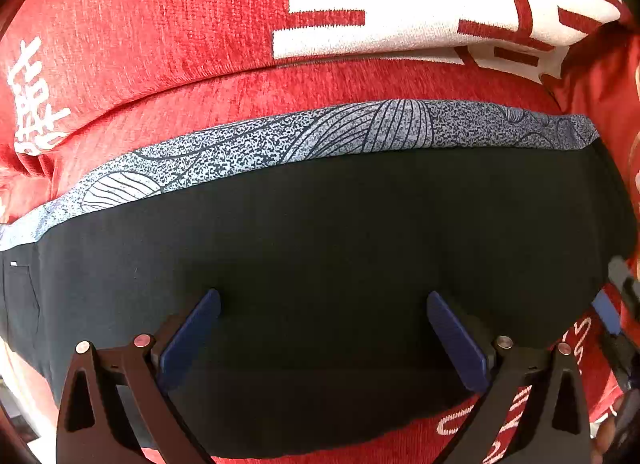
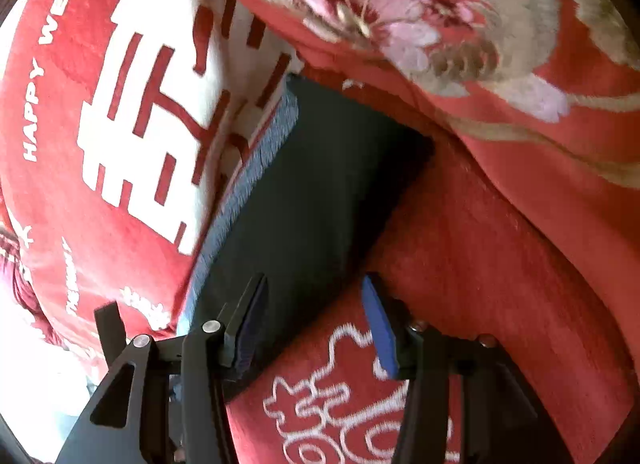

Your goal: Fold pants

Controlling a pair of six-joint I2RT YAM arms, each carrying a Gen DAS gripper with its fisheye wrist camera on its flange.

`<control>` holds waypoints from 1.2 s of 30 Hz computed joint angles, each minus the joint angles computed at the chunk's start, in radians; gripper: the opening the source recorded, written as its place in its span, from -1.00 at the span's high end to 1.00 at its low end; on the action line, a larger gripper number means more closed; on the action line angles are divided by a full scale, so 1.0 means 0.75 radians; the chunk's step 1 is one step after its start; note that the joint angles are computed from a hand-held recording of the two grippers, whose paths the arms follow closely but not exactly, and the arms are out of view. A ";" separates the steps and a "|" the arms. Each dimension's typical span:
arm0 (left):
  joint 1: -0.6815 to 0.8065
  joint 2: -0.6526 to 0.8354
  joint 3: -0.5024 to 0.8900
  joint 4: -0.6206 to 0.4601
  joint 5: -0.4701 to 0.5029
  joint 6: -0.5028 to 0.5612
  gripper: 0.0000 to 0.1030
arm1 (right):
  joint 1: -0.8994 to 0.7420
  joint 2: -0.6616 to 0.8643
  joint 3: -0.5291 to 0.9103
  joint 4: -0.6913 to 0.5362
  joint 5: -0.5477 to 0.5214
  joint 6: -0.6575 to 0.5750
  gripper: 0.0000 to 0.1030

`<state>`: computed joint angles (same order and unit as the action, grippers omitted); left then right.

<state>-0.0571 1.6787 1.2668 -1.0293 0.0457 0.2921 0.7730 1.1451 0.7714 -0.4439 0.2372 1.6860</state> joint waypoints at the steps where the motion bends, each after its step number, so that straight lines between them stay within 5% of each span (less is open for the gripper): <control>1: 0.000 -0.003 -0.003 0.002 0.000 0.000 -1.00 | -0.014 0.010 0.001 0.018 0.015 -0.009 -0.03; 7: 0.003 -0.011 -0.007 0.002 0.002 0.003 -1.00 | -0.052 0.106 0.028 0.095 0.102 -0.032 -0.15; 11: 0.005 -0.020 -0.014 0.005 0.004 0.004 -1.00 | -0.122 0.146 0.065 0.087 0.014 -0.056 -0.17; 13: 0.006 -0.024 -0.017 0.006 0.004 0.003 -1.00 | -0.165 0.184 0.128 0.009 -0.056 -0.098 0.02; 15: 0.006 -0.025 -0.020 0.006 0.003 0.005 -1.00 | -0.180 0.190 0.135 -0.019 -0.092 -0.115 0.58; 27: -0.089 -0.180 -0.123 0.077 -0.089 0.044 -1.00 | -0.164 0.165 0.306 -0.111 -0.079 -0.281 0.71; 36: -0.004 -0.162 -0.151 0.112 0.060 0.098 -1.00 | -0.072 0.435 0.798 -0.340 -0.029 -0.550 0.71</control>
<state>-0.0597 1.5573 1.1537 -0.9454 0.0905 0.3657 0.7191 1.4714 1.3701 -0.6990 0.2154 1.2738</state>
